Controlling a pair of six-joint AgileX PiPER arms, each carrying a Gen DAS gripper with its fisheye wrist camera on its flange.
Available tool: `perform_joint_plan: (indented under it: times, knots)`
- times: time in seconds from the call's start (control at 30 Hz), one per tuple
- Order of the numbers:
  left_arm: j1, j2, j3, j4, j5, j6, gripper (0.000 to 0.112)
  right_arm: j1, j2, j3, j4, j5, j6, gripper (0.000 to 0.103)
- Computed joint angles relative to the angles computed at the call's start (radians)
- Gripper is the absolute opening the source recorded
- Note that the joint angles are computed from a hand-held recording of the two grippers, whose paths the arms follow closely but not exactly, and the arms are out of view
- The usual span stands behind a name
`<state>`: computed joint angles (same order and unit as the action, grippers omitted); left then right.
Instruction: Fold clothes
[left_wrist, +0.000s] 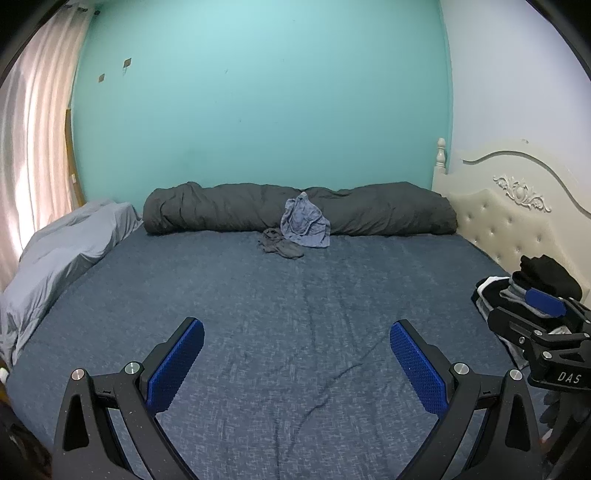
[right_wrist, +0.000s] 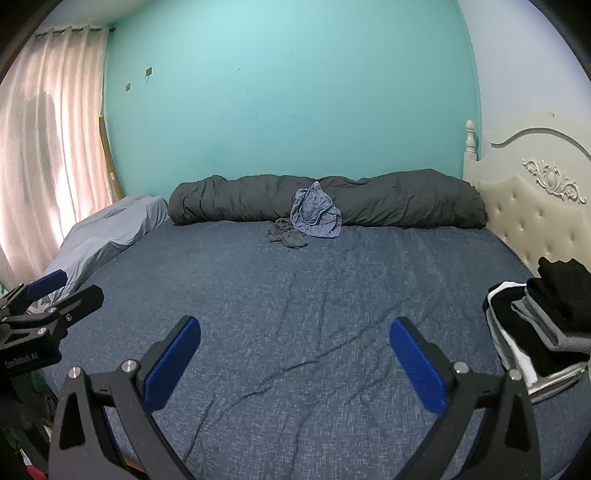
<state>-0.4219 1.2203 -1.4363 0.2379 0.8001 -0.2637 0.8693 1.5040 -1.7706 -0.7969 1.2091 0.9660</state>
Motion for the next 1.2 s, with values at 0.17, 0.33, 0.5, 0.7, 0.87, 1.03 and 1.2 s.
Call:
perform_joint_plan:
  times: [0.17, 0.33, 0.5, 0.7, 0.87, 1.03, 1.2]
  knots:
    - [0.001, -0.003, -0.007, -0.017, 0.019, 0.016, 0.103, -0.002, -0.006, 0.011, 0.002, -0.006, 0.007, 0.103]
    - [0.020, 0.000, -0.009, -0.049, 0.019, 0.040, 0.103, 0.006, 0.005, -0.009, -0.002, 0.005, 0.009, 0.103]
    - [-0.021, -0.004, -0.001, 0.014, 0.026, -0.020, 0.103, 0.001, -0.005, 0.005, -0.002, -0.005, 0.005, 0.103]
    - [-0.026, -0.010, 0.006, 0.020, 0.026, -0.029, 0.103, 0.003, -0.005, 0.003, -0.008, -0.001, 0.010, 0.103]
    - [-0.009, -0.010, -0.003, -0.004, 0.032, -0.006, 0.103, 0.005, -0.006, -0.001, -0.013, 0.003, 0.007, 0.103]
    - [0.003, 0.005, -0.017, -0.019, 0.033, 0.008, 0.103, 0.011, -0.010, 0.007, -0.022, 0.001, 0.019, 0.103]
    - [-0.004, 0.003, -0.009, -0.004, 0.026, -0.006, 0.103, 0.009, -0.015, 0.013, -0.019, 0.000, 0.019, 0.103]
